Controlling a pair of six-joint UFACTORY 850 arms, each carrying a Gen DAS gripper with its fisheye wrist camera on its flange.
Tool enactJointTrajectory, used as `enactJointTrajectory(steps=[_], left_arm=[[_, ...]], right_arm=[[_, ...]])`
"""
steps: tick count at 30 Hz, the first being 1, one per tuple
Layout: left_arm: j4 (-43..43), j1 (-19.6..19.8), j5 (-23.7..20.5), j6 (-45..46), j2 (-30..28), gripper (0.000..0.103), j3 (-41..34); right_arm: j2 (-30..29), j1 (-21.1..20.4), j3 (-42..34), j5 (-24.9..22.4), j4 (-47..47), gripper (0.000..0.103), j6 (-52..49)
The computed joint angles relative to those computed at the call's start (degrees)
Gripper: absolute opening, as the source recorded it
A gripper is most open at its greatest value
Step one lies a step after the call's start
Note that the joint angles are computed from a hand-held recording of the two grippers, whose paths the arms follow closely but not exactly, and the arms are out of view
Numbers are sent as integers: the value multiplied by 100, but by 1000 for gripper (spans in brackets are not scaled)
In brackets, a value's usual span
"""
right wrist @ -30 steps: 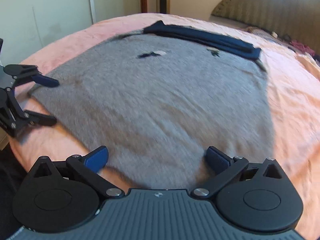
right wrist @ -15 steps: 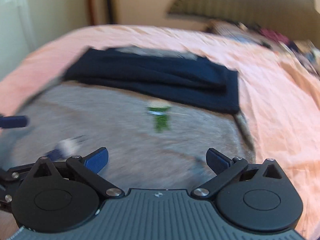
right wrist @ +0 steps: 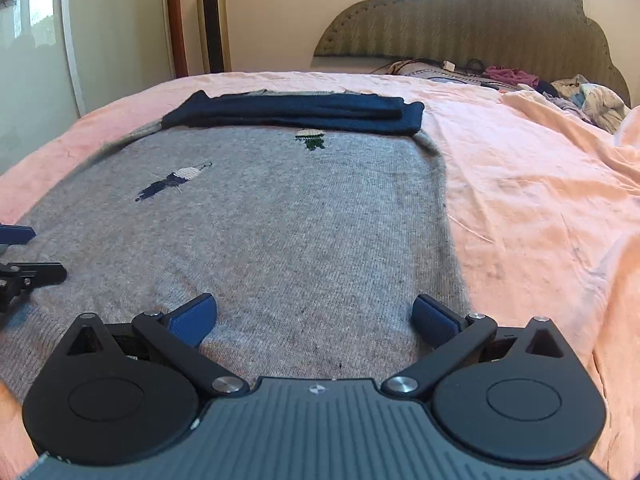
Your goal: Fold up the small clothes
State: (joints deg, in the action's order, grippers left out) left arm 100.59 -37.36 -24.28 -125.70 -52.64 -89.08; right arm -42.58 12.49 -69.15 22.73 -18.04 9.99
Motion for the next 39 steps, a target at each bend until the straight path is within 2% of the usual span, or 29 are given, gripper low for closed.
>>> enactJointTrajectory(steps=[2,4,10,21,31,39], left_arm=[[-422,80,231,471,24,103,-70],[-407,111,272,358,60,103,-15],[-186,-30,-107,44,8,103,35],[-548,-179,-392,67,31,103,74],[-464,-264,-348,-2,214,103,366],[-21,-274,-225,-404,435,103,739]], right_arm=[[-39,21,-86,-74,5,103,-13],[-29,19,-53,-32,-1,103,8],[-16,18,-9,22,55,103,-33],[5,30,42,62,265,103,-205],[8,16,74,115,276,103,-203],[7,12,80,123,267,103,-198]])
